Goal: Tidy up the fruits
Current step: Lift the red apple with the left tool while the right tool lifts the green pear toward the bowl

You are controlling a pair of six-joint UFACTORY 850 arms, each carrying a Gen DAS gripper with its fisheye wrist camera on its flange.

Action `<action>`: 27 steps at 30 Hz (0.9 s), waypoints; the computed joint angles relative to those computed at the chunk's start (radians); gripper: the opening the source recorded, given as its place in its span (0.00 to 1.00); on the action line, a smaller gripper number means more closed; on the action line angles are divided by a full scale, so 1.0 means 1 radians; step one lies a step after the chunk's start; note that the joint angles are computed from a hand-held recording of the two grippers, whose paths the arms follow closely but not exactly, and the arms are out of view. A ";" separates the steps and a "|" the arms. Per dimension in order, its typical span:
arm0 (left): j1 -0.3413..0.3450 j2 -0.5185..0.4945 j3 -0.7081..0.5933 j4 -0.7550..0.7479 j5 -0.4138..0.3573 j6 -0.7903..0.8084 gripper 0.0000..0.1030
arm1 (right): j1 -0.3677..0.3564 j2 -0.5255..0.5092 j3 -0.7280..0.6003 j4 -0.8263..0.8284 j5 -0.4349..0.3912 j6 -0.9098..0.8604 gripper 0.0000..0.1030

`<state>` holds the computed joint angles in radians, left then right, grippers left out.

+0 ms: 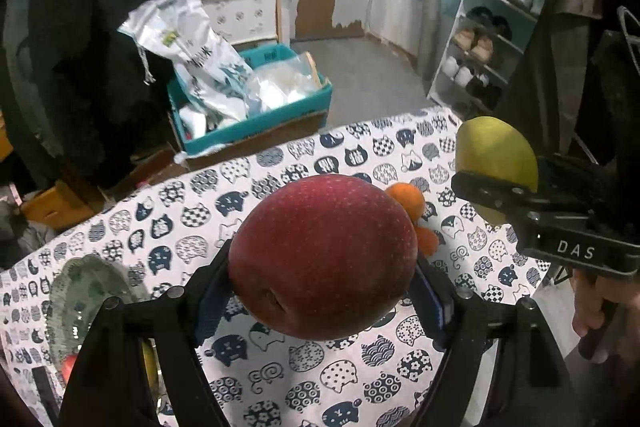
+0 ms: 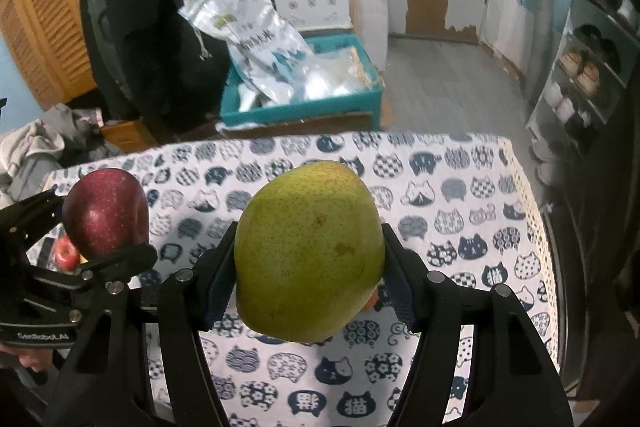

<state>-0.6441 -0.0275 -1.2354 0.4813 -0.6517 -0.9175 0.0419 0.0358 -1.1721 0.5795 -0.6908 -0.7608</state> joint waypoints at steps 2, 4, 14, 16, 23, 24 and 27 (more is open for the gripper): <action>0.001 0.019 0.007 0.007 -0.003 -0.008 0.78 | 0.008 0.008 -0.005 0.006 -0.004 -0.002 0.63; 0.000 0.041 0.017 0.024 -0.009 -0.024 0.78 | 0.017 0.020 -0.008 0.017 -0.006 -0.008 0.63; 0.001 0.138 0.072 0.076 -0.024 -0.073 0.78 | 0.063 0.058 -0.021 0.041 -0.012 -0.017 0.63; -0.002 0.158 0.085 0.094 -0.031 -0.090 0.78 | 0.076 0.064 -0.025 0.046 -0.013 -0.019 0.63; 0.019 0.214 0.130 0.107 -0.041 -0.114 0.78 | 0.116 0.070 -0.029 0.050 -0.017 -0.012 0.63; 0.022 0.222 0.138 0.112 -0.045 -0.121 0.78 | 0.124 0.071 -0.030 0.046 -0.018 -0.008 0.63; 0.030 0.247 0.159 0.118 -0.049 -0.134 0.78 | 0.149 0.071 -0.032 0.034 -0.018 0.006 0.63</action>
